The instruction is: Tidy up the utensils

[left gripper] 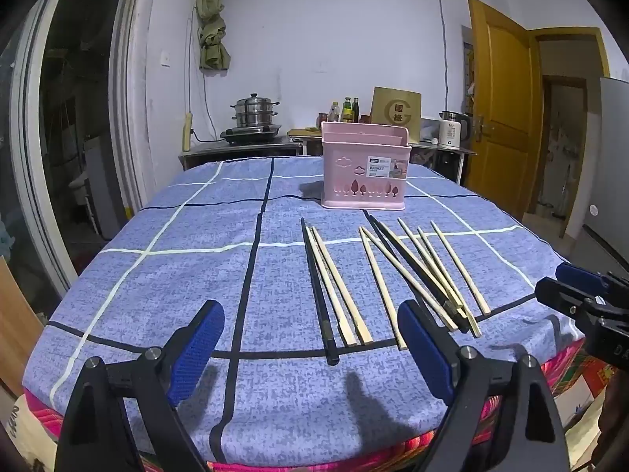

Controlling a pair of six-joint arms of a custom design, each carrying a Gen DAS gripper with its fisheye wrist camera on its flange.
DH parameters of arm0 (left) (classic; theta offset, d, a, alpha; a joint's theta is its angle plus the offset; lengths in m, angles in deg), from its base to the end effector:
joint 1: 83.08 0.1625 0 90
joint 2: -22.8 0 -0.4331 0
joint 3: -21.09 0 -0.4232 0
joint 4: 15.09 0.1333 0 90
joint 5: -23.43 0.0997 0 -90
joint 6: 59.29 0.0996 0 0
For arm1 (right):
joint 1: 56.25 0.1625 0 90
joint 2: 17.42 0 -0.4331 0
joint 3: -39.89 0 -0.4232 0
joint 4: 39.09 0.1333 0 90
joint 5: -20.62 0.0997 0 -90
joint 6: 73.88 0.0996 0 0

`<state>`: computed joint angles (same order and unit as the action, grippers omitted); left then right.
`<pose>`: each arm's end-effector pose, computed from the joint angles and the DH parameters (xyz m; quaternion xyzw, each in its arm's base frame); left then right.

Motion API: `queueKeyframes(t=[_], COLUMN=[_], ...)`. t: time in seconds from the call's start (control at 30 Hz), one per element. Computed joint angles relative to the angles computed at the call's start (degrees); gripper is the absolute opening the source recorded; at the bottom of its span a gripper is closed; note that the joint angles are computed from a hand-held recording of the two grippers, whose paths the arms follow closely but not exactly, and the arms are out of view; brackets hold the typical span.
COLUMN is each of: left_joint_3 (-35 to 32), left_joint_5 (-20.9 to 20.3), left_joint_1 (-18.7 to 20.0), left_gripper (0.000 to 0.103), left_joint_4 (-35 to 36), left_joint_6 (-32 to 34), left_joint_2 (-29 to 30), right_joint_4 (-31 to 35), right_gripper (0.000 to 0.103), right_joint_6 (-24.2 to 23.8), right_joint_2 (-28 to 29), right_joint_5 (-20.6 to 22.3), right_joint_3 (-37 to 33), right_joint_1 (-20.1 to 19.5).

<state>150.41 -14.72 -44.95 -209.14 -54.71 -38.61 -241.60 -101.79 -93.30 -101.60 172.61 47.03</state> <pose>-0.2494 -0.4648 0.1598 0.2849 0.8175 -0.4222 0.2689 0.1844 -0.4321 0.2630 0.1776 -0.8408 0.4137 0.3005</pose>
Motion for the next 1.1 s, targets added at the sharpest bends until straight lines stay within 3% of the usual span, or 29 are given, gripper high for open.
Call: queueKeyframes(t=[1.1], left_joint_3=[0.8], left_joint_5=[-0.2], left_joint_1=[-1.2], left_gripper=[0.09], left_joint_4=[0.5], left_joint_6=[-0.7], left_joint_2=[-1.0], right_joint_4=[0.7], right_gripper=[0.059], right_joint_6=[0.1], right_joint_2=[-0.4], right_joint_5=[-0.5], right_joint_3=[-0.4], right_joint_1=[0.8])
